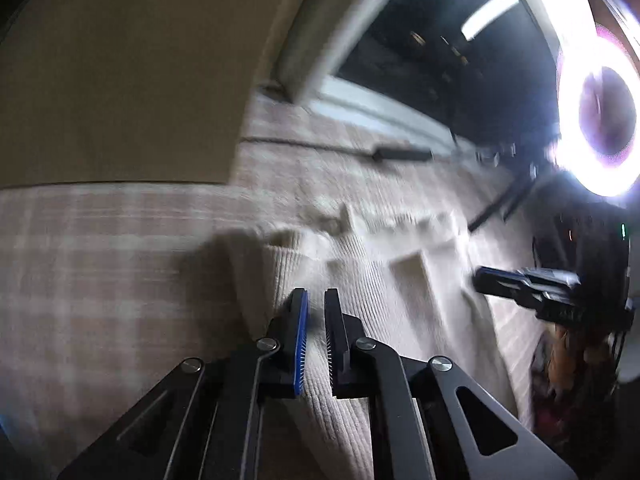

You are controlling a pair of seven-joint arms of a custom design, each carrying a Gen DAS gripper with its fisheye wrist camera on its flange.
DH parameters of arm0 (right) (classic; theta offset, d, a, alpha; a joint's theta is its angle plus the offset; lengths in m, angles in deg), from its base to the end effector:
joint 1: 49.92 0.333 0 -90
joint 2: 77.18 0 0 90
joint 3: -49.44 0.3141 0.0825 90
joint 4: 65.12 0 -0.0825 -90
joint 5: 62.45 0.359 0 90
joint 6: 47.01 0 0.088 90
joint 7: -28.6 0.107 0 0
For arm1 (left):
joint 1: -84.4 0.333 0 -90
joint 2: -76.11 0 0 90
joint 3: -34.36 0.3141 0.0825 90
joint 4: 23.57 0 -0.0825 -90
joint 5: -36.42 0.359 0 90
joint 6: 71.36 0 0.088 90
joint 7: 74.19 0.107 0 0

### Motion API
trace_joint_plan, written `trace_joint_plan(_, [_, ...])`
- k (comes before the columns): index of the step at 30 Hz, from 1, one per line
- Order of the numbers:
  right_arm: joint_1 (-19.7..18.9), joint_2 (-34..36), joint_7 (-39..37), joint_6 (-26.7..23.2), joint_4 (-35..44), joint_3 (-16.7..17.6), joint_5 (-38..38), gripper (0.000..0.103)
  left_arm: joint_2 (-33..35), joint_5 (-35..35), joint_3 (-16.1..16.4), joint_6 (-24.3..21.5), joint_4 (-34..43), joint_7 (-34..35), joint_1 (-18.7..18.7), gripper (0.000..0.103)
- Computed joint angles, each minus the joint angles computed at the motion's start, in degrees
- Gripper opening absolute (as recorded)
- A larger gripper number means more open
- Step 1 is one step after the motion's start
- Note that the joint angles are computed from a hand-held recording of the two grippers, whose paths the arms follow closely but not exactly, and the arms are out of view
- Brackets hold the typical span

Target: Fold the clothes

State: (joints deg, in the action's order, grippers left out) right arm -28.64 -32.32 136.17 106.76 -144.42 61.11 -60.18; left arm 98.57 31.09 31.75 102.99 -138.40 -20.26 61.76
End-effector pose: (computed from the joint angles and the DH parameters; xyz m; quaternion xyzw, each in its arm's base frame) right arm 0.6545 0.3722 0.3224 -0.7267 0.6311 -0.0180 0.2709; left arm 0.5783 -0.2620 0.3514 -0.7595 0.5673 -0.3140 0.0527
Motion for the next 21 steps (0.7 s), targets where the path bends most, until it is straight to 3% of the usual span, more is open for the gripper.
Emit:
trace_joint_plan(1, [0.5, -1.06, 1.41, 1.77, -1.51, -0.93, -0.19, 0.053, 0.0, 1.96, 3.52, -1.39, 0.7, -2.2, -3.0, 0.049])
trace_joint_plan(2, [0.99, -2.09, 2.96, 3.5, -2.98, -1.83, -0.56, 0.062, 0.32, 3.88, 5.27, -2.95, 1.78, -3.81, -4.35, 0.069])
trace_joint_plan(3, [1.17, -2.79, 4.13, 4.87, -3.99, -2.26, -0.87, 0.063, 0.66, 5.89, 6.76, -4.53, 2.89, -5.45, -5.49, 0.073])
trace_joint_plan(5, [-0.22, -0.87, 2.62, 2.89, -0.92, -0.11, -0.41, 0.063, 1.41, 9.89, 8.79, -7.79, 5.23, -8.53, -6.94, 0.073])
trace_joint_plan(6, [0.43, 0.53, 2.69, 0.27, 1.79, -0.7, -1.14, 0.063, 1.81, 11.76, 9.47, -9.46, 6.46, -9.88, -7.4, 0.073])
trace_joint_plan(12, [4.24, 11.82, 1.09, -14.88, 21.14, -4.64, -5.22, 0.063, 8.55, 12.83, 2.59, -19.46, 16.94, -6.21, -1.26, 0.073])
trace_joint_plan(17, [0.16, 15.57, -4.54, -15.63, 25.0, 0.12, 1.97, 0.063, 10.9, 13.09, 0.02, -20.18, 18.94, -2.89, 0.94, 0.073])
trace_joint_plan(21, [-1.45, 16.11, -9.31, -16.37, 25.52, 2.17, 6.61, 0.064, 11.28, 14.72, 1.11, -19.44, 19.33, -2.96, -0.28, 0.073])
